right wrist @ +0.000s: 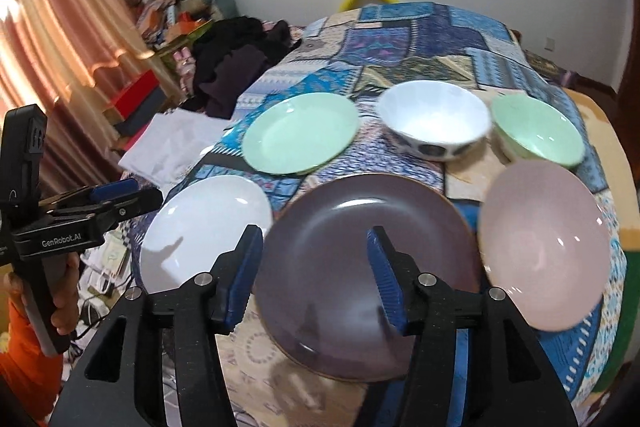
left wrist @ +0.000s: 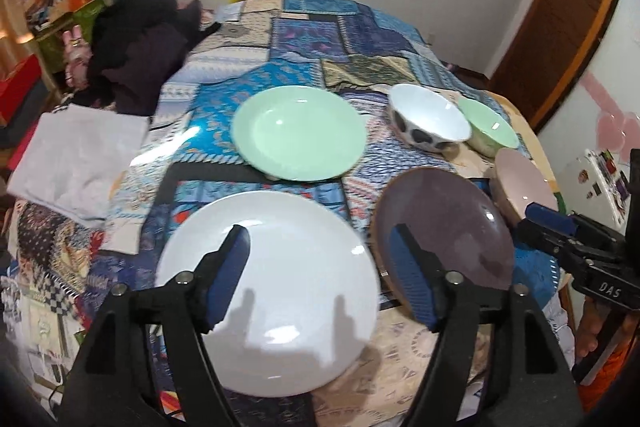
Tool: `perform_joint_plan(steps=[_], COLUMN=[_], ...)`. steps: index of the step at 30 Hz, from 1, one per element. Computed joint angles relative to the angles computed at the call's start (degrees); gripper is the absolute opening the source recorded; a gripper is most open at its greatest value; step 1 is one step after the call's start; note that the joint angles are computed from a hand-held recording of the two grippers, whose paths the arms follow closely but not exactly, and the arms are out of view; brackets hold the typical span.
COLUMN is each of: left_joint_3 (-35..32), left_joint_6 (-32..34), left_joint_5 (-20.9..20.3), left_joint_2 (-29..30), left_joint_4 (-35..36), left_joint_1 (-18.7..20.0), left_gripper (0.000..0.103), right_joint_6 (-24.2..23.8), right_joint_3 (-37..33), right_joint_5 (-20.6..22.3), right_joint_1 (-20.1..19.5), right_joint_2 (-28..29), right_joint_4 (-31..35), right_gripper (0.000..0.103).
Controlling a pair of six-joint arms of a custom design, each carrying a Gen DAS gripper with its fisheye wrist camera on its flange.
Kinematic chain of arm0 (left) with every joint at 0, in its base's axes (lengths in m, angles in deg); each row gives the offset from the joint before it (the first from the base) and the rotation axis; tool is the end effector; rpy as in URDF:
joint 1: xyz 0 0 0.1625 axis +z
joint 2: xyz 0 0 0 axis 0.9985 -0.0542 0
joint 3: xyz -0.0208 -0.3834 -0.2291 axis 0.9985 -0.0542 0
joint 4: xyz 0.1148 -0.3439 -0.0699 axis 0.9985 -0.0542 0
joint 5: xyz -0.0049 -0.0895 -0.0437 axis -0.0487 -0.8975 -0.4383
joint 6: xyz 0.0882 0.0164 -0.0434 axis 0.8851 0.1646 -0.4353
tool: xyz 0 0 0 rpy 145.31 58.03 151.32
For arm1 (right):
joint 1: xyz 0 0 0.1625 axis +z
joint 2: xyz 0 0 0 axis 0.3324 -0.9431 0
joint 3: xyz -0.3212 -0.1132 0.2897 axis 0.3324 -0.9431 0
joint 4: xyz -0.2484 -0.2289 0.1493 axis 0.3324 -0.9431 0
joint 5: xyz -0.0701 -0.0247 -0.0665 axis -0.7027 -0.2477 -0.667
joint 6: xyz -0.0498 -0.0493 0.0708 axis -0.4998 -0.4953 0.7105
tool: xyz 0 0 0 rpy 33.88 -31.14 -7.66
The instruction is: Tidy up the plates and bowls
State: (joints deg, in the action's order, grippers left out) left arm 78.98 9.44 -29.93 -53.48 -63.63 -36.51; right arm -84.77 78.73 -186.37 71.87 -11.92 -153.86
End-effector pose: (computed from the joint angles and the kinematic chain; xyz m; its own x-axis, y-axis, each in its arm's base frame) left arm -0.3693 -0.7358 0.0640 -0.7303 0.4605 -0.5045 0.6216 0.7542 -0.2114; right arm 0.1080 -0.6655 0.2964 -0.8659 0.0245 0.4997 -0.3129 0.7528 -0.5792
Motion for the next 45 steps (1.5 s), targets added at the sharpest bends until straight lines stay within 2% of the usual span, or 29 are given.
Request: perform_joint_plan(steps=[3, 9, 20, 22, 24, 25, 27, 30, 36, 39, 45], left_joint_3=[1.3, 4.1, 4.5, 4.9, 5.6, 5.9, 6.3, 6.4, 6.9, 6.7, 7.5], left_joint_6=[-1.1, -2.5, -8.9, -9.6, -10.7, -11.0, -10.9, -10.6, -9.8, -9.9, -10.5], left_joint_5=[0.3, 2.8, 2.6, 1.6, 0.9, 0.5, 0.1, -0.8, -2.8, -4.3, -5.0], left_joint_2=[-1.2, -3.3, -4.6, -4.9, -5.3, -5.5, -5.6, -5.8, -6.0, -5.9, -5.8], left_joint_4=[-0.4, -1.4, 3.4, 3.6, 3.4, 3.3, 2.9, 3.5, 4.5, 5.7, 4.6], left_joint_1=[0.8, 2.7, 7.4, 8.1, 8.7, 8.9, 9.2, 9.5, 9.7, 10.0, 10.0], left_gripper=[0.081, 0.082, 0.082, 0.082, 0.082, 0.082, 0.072, 0.055, 0.034, 0.026, 0.020], right_joint_6=[-0.5, -1.8, -2.6, -2.6, -2.9, -2.9, -3.1, -3.1, -3.2, -3.1, -1.6], right_joint_3=[-1.7, -6.5, -16.3, -18.0, -20.0, -20.9, -23.1, -24.8, -26.9, -27.1, -26.4], right_joint_5=[-0.1, -0.9, -2.2, -2.4, -2.4, -2.3, -3.6, -4.7, -5.7, -6.4, -5.7], right_joint_1=[0.5, 1.2, 1.4, 1.3, 1.2, 1.1, 1.1, 1.0, 0.8, 1.1, 1.2], right_joint_2=[1.5, 5.1, 11.4, 12.4, 13.4, 13.9, 15.2, 16.3, 17.5, 17.8, 17.4], right_joint_4=[1.5, 6.0, 17.1, 19.0, 22.1, 23.4, 25.5, 26.9, 30.0, 29.9, 30.1], right_gripper=[0.060, 0.060, 0.060, 0.058, 0.045, 0.042, 0.036, 0.034, 0.025, 0.025, 0.025])
